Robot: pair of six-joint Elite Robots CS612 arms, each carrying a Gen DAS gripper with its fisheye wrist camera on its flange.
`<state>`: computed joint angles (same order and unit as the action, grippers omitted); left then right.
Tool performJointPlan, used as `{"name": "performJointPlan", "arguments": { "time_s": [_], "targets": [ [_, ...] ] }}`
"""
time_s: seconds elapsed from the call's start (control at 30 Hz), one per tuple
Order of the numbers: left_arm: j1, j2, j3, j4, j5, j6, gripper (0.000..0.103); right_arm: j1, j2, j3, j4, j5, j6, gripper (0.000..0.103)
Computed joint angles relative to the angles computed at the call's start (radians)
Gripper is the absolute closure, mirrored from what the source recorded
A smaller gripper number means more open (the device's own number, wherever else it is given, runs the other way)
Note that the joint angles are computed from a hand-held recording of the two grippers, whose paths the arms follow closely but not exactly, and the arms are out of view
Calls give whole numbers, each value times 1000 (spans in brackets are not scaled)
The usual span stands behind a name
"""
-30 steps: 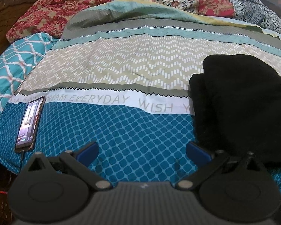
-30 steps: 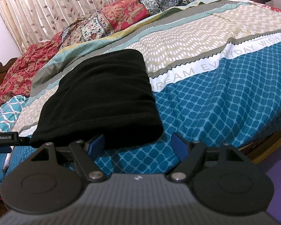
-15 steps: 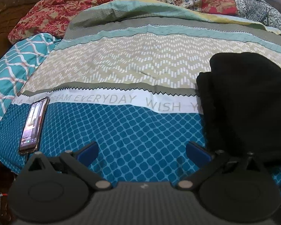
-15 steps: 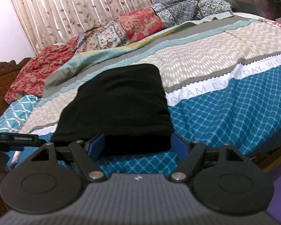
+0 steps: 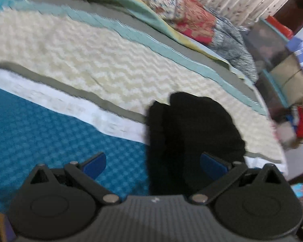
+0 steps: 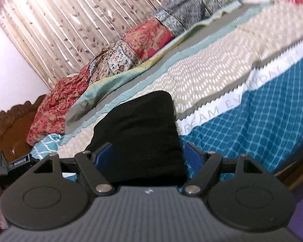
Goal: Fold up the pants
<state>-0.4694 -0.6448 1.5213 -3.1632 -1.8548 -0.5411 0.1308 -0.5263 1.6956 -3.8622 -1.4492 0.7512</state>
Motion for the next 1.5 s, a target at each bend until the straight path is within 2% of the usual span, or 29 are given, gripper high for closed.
{"name": "performJointPlan", "arguments": {
  "time_s": [0.07, 0.17, 0.43, 0.53, 0.63, 0.73, 0.77, 0.8, 0.83, 0.9, 0.93, 1.0, 1.07, 1.17, 1.23, 1.4, 1.5],
  "targets": [
    [1, 24, -34, 27, -53, -5, 0, -8, 4, -6, 6, 19, -1, 24],
    [-8, 51, -76, 84, -71, 8, 0, -19, 10, -17, 19, 52, -13, 24],
    [-15, 131, -190, 192, -220, 6, 0, -53, 47, -77, 70, 155, -31, 24],
    [-13, 160, -221, 191, -272, -27, 0, -73, 72, -114, 86, 243, 17, 24],
    [-8, 181, -241, 165, -302, -54, 0, -90, 114, -167, 53, 344, 132, 22],
    [-4, 194, -249, 140, -321, -53, 1, -97, 135, -206, 55, 394, 192, 22],
    [-5, 193, -245, 135, -314, -49, 7, -99, 138, -219, 70, 428, 199, 28],
    [-8, 184, -234, 135, -286, -37, 22, -103, 146, -239, 73, 486, 217, 39],
    [-12, 171, -221, 141, -256, -15, 27, -103, 153, -258, 70, 533, 240, 55],
    [-11, 154, -204, 125, -247, -7, 41, -96, 132, -252, 85, 540, 174, 60],
    [-9, 150, -203, 121, -253, -9, 45, -95, 124, -252, 86, 551, 153, 63],
    [-1, 142, -214, 99, -277, -24, 47, -98, 115, -267, 69, 584, 145, 67],
    [5, 140, -237, 69, -282, -25, 47, -98, 101, -287, 77, 584, 95, 69],
    [9, 149, -302, 54, -250, -3, 47, -103, 94, -349, 109, 585, 22, 70],
    [12, 169, -372, 79, -223, 17, 47, -106, 100, -406, 144, 575, -18, 70],
    [12, 246, -583, 159, -122, 110, 47, -104, 162, -617, 263, 516, -162, 71],
    [9, 339, -774, 208, -71, 119, 47, -110, 244, -774, 280, 477, -172, 70]
  ]
}}
